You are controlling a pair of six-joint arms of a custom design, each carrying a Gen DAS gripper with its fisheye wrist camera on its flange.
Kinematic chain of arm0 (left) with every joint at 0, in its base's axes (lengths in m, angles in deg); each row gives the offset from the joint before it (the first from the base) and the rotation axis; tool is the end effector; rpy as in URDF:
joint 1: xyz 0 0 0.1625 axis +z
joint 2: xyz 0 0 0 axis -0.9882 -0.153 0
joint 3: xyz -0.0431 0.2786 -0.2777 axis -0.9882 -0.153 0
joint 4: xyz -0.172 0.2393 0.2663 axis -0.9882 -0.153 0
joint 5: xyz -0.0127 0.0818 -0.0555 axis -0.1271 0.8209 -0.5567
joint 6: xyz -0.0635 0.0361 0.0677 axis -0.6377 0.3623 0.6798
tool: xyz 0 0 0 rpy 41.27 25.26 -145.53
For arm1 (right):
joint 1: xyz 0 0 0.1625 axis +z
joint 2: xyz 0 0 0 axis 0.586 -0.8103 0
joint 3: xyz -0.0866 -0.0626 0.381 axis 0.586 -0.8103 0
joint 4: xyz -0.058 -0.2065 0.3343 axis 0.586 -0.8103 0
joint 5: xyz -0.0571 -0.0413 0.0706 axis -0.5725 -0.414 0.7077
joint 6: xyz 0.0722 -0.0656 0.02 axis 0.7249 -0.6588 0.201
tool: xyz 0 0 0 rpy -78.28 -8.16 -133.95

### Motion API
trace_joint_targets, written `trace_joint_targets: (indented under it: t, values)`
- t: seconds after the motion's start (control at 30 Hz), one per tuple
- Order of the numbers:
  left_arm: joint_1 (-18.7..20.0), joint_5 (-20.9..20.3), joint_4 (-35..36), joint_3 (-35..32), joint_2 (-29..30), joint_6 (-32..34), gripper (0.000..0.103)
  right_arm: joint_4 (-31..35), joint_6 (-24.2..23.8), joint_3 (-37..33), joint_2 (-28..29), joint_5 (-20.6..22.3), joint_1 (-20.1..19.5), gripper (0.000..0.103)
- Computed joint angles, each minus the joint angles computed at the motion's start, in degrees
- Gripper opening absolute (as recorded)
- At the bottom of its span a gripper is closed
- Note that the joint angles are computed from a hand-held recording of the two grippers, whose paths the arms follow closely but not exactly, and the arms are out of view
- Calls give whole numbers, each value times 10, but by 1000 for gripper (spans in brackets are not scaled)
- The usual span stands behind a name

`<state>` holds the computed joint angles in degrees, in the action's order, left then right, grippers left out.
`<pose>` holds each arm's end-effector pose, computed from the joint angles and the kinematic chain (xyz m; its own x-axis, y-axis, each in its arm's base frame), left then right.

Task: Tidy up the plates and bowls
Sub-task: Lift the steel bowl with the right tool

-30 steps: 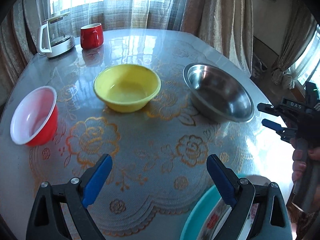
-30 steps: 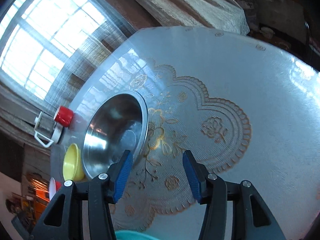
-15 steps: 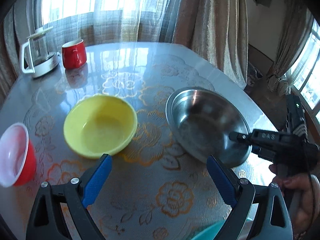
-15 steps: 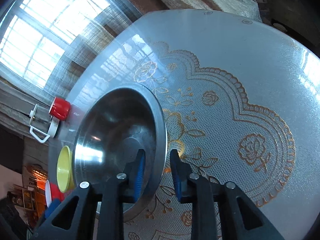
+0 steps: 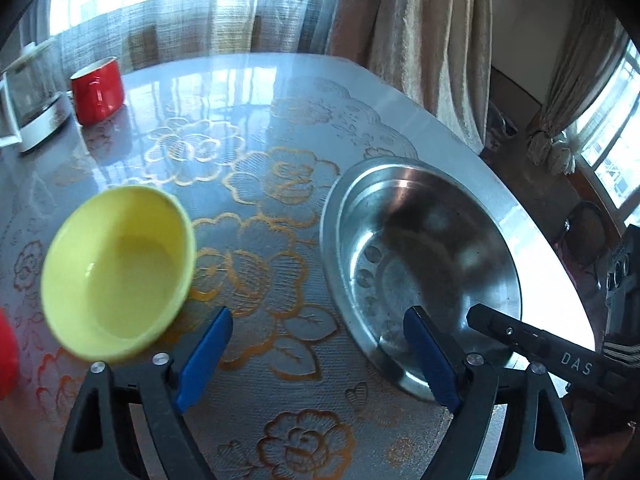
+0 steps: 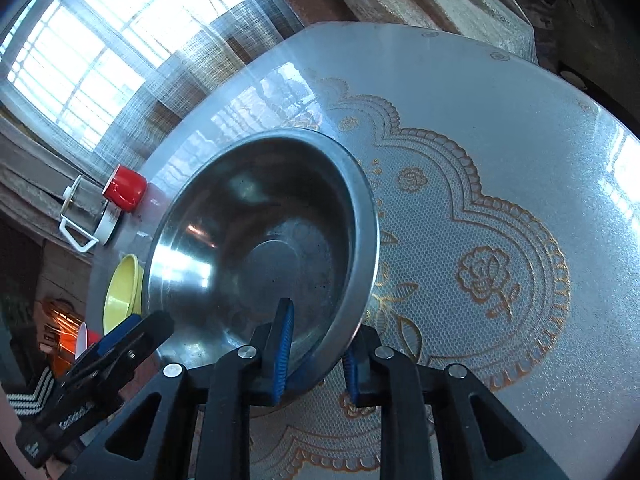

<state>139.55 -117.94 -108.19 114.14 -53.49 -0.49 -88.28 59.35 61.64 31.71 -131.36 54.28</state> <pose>-0.3044 -0.8341 0.0627 -0.7721 0.4405 -0.4581 0.5728 0.7946 -0.2013 0.0935 -0.7493 0.2380 -0.9012 0.3623 0.2378 0.1130 0.7262 -0.6781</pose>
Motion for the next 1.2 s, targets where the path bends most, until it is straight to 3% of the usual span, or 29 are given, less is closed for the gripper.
trace_joint_targets:
  t: [0.07, 0.2, 0.4, 0.47, 0.57, 0.77, 1.2]
  values:
    - [-1, -6, 15, -13, 8, 10, 76, -9, -1, 12, -6, 7, -3, 22]
    - [-3, -10, 58, -50, 28, 20, 49, -10, -8, 14, -5, 1, -1, 22]
    - [-15, 20, 29, -11, 16, 75, 28, -12, -4, 21, -5, 3, 1, 22]
    - [-18, 28, 1, 29, -3, 96, 28, -15, -5, 24, -6, 2, 3, 20]
    - [-15, 16, 18, 29, -11, 81, 27, -17, -2, 30, -7, -8, 7, 20]
    - [-15, 17, -11, 98, -51, 75, 28, -22, 2, 45, -11, -12, 15, 20]
    - [-19, 25, -166, 336, -195, 61, 28, -61, -2, 95, -24, -18, 51, 20]
